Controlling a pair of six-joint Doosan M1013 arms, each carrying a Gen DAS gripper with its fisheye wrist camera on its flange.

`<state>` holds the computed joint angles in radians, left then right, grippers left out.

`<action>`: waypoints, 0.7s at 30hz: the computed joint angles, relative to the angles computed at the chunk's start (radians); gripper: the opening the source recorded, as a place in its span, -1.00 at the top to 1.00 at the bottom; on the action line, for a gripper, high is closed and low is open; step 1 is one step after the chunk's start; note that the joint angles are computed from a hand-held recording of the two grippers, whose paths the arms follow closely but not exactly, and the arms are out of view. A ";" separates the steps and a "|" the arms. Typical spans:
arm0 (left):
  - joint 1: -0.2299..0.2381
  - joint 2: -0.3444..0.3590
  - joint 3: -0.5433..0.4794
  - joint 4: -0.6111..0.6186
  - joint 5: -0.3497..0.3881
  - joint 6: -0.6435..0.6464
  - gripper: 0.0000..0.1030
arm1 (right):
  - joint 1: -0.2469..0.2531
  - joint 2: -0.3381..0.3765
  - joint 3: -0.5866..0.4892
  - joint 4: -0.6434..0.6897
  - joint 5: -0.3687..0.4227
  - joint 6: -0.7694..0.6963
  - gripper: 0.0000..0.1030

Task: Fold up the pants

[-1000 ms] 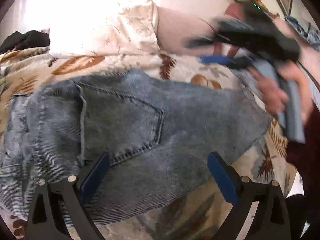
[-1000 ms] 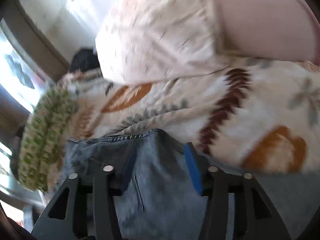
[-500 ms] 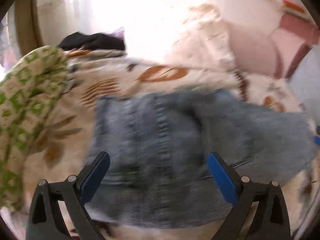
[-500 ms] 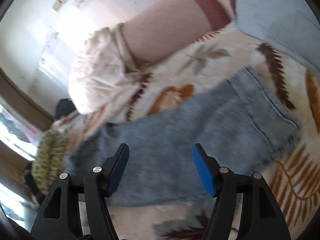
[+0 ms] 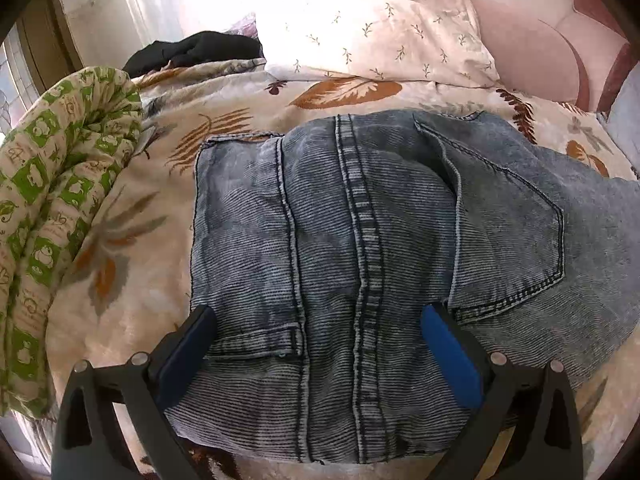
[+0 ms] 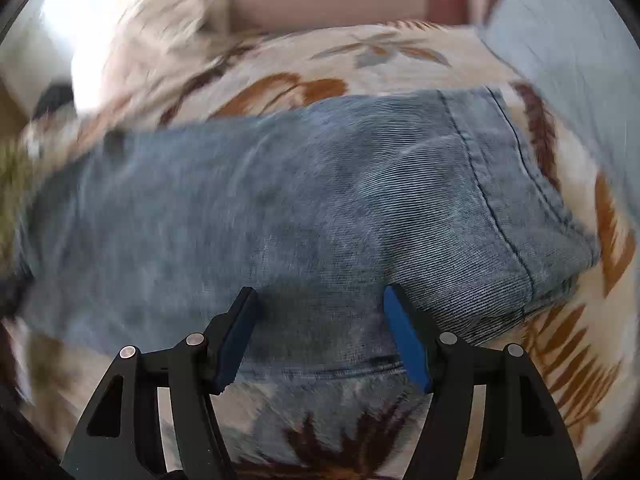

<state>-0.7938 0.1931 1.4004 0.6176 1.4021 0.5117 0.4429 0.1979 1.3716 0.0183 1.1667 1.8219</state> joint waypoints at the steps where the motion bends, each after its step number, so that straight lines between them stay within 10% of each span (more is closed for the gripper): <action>1: -0.004 0.001 -0.002 0.007 0.003 -0.009 -1.00 | 0.005 -0.003 0.007 -0.015 -0.012 -0.001 -0.26; 11: -0.060 -0.014 0.000 0.128 0.059 -0.137 -1.00 | -0.076 -0.078 0.071 0.192 -0.129 0.008 -0.29; 21: -0.124 0.100 -0.259 0.137 0.001 0.111 -1.00 | -0.356 -0.284 0.403 0.986 -0.496 0.062 -0.38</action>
<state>-0.9181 0.2929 1.1413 0.7550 1.4034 0.6231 0.0873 -0.0861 1.7742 1.0040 0.6707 1.8837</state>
